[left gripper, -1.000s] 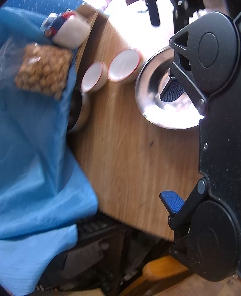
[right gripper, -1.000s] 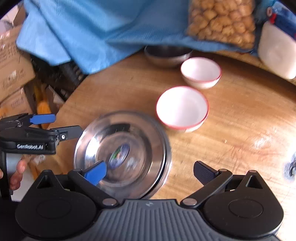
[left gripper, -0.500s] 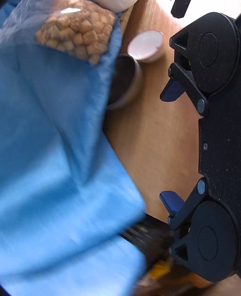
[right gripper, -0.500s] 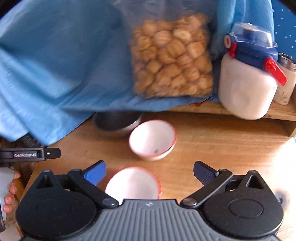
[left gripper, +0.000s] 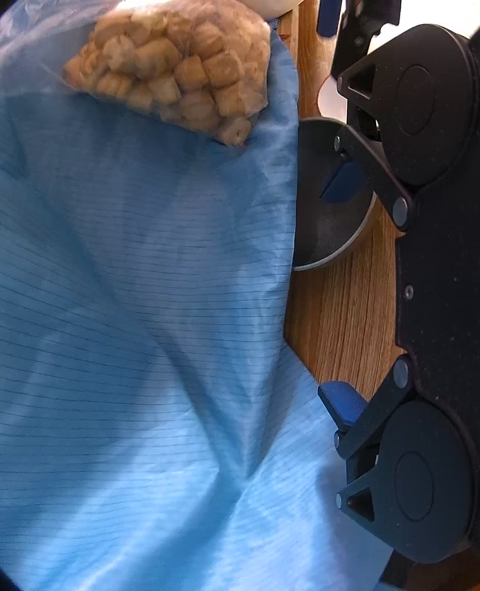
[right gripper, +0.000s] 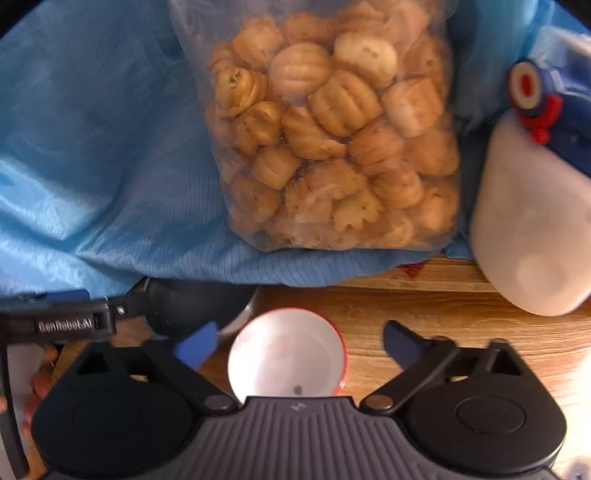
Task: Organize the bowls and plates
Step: 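Move both grippers to the steel bowl rim and close, then lift the steel bowl with both grippers and carry it toward the plate stack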
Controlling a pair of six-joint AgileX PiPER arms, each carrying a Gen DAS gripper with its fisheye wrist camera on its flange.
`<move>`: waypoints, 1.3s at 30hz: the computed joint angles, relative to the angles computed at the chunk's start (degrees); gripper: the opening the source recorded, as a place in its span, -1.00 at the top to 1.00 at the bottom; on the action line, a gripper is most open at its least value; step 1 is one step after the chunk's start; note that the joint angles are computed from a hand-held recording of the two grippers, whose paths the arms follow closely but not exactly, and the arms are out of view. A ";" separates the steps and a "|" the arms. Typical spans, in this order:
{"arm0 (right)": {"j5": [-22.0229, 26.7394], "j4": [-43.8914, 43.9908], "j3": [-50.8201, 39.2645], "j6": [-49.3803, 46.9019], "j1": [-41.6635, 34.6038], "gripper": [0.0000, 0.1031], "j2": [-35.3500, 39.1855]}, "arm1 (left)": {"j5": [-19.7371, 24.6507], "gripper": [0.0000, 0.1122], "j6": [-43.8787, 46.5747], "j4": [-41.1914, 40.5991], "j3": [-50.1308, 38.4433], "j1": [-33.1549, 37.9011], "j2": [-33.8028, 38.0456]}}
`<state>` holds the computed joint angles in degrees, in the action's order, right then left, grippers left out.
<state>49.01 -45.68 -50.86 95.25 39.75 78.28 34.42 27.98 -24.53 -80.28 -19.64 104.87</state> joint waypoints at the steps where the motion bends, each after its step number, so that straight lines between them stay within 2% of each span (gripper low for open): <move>1: -0.78 -0.27 -0.51 0.18 -0.22 -0.64 1.13 | -0.38 -0.82 0.85 -1.39 0.19 0.39 0.35; 3: -2.47 -0.82 -1.47 -0.31 -0.81 -0.61 3.54 | -0.36 -0.82 2.23 -3.90 0.18 1.23 1.01; 6: -4.08 -2.25 -2.75 -0.88 -1.17 -0.45 6.32 | 0.42 -0.82 2.27 -5.07 -0.42 1.95 1.96; 8: -5.04 -1.88 -3.96 -2.36 -1.84 -0.27 8.12 | 0.88 -0.81 2.40 -5.61 -0.93 2.11 2.59; 10: -5.45 -2.42 -5.14 -2.63 -1.93 -0.19 9.45 | 1.60 -0.76 3.41 -6.36 -1.23 2.31 2.86; 14: -5.84 -3.79 -7.27 -3.10 -2.23 0.08 11.97 | 1.77 -0.45 4.36 -6.83 -1.30 2.29 3.63; 16: -7.06 -2.88 -8.12 -4.55 -3.16 0.14 12.58 | 3.85 -0.28 5.80 -8.44 -2.60 2.84 4.94; 21: -8.48 0.20 -11.09 -9.23 -5.65 0.24 15.62 | 8.60 0.32 11.96 -14.57 -5.78 4.50 8.13; 22: -8.11 0.17 -11.05 -9.23 -5.54 0.32 15.47 | 9.45 0.38 13.04 -15.46 -6.32 4.73 8.61; 23: -7.90 -0.19 -11.16 -8.86 -5.36 0.47 15.67 | 10.53 0.55 13.89 -16.22 -6.89 5.02 9.03; 25: -7.93 0.21 -11.33 -8.19 -5.19 0.67 15.90 | 10.57 0.57 12.33 -14.40 -7.28 4.87 9.15; 31: -7.95 -0.61 -10.48 -4.12 -1.55 0.67 15.17 | 12.90 0.61 13.76 -14.27 -4.91 7.51 6.07; 39: -8.47 -3.90 -10.27 1.75 5.08 0.67 16.18 | 12.30 0.66 20.33 -16.69 5.59 13.30 -1.43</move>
